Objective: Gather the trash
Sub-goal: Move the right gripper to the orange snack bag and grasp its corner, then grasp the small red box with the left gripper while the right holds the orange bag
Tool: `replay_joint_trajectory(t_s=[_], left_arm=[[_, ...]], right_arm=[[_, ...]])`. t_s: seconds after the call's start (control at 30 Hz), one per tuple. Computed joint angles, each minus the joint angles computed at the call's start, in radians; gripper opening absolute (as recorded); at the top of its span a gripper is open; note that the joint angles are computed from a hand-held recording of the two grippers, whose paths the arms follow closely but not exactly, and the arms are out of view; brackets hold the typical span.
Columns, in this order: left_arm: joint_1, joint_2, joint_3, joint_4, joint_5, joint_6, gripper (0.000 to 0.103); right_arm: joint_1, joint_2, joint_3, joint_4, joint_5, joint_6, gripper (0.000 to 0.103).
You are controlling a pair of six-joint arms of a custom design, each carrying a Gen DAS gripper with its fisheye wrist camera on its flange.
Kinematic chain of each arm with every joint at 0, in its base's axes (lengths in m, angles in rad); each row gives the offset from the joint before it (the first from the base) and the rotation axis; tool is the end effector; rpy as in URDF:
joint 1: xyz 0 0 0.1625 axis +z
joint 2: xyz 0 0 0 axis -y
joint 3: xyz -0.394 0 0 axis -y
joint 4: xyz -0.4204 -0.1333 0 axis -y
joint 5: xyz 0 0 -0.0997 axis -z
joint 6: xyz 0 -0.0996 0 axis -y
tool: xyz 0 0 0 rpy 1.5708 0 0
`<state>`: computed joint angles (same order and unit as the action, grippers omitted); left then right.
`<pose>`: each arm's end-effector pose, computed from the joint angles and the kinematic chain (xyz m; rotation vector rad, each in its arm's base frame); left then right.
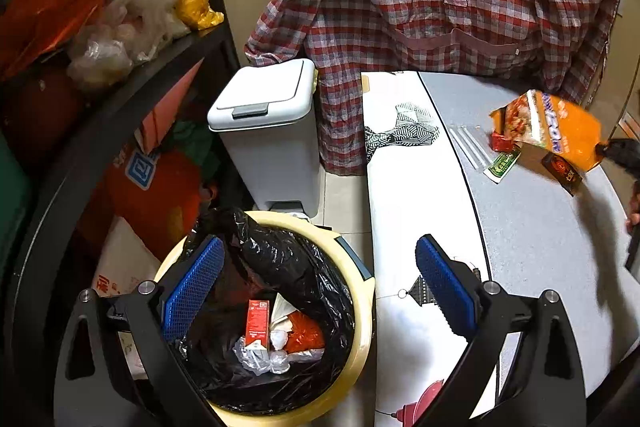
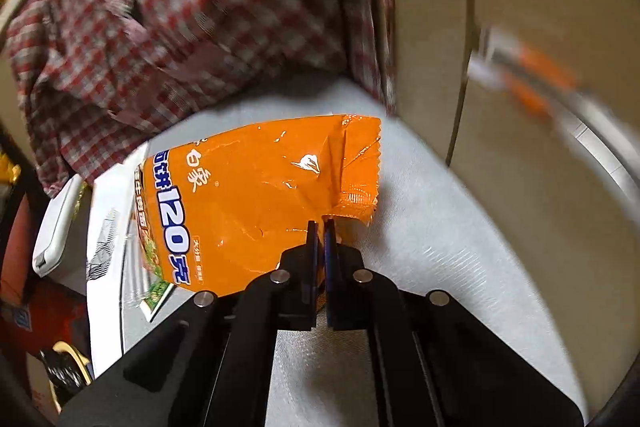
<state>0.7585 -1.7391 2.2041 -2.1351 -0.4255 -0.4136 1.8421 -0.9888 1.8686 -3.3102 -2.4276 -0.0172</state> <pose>-0.1457 -0.4467 0.3314 0.3508 2.0770 -0.8664 0.2164 -0.5615 0.2006 -0.1374 -2.2091 1.1104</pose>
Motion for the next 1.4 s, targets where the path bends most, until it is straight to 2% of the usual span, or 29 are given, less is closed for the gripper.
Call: replay_joint_trajectory(t_s=[0.07, 0.27, 0.5, 0.77, 0.83, 0.9, 1.07, 1.13, 1.23, 1.33, 1.4], left_arm=[[-0.005, 0.002, 0.003, -0.002, 0.015, -0.001, 0.093], [-0.024, -0.004, 0.025, -0.025, 0.073, 0.005, 0.093], [-0.057, 0.011, 0.063, -0.138, 0.145, 0.089, 0.093], [-0.073, 0.038, 0.062, -0.158, 0.125, 0.07, 0.093], [-0.076, 0.055, 0.055, -0.173, 0.11, 0.071, 0.093], [-0.078, 0.089, 0.045, -0.243, 0.094, 0.115, 0.093], [-0.072, 0.259, -0.012, -0.53, 0.054, 0.334, 0.093], [-0.053, 0.361, -0.057, -0.67, 0.006, 0.456, 0.093], [-0.017, 0.474, -0.128, -0.746, -0.079, 0.53, 0.093], [0.025, 0.58, -0.201, -0.804, -0.161, 0.608, 0.093], [0.045, 0.643, -0.245, -0.829, -0.19, 0.644, 0.093]], right_arm=[[0.032, -0.009, 0.011, -0.043, -0.023, -0.053, 0.003], [0.113, -0.073, 0.078, -0.109, -0.028, -0.111, 0.003], [0.187, -0.144, 0.193, -0.145, -0.05, -0.111, 0.002], [0.238, -0.213, 0.295, -0.171, -0.056, -0.105, 0.002], [0.248, -0.227, 0.312, -0.19, -0.063, -0.119, 0.002], [0.254, -0.231, 0.315, -0.196, -0.076, -0.134, 0.002], [0.253, -0.212, 0.293, -0.21, -0.139, -0.203, 0.002], [0.251, -0.189, 0.276, -0.243, -0.179, -0.256, 0.002], [0.237, -0.133, 0.228, -0.312, -0.256, -0.381, 0.002], [0.211, -0.143, 0.215, -0.252, -0.254, -0.377, 0.002], [0.192, -0.143, 0.21, -0.22, -0.258, -0.389, 0.002]])
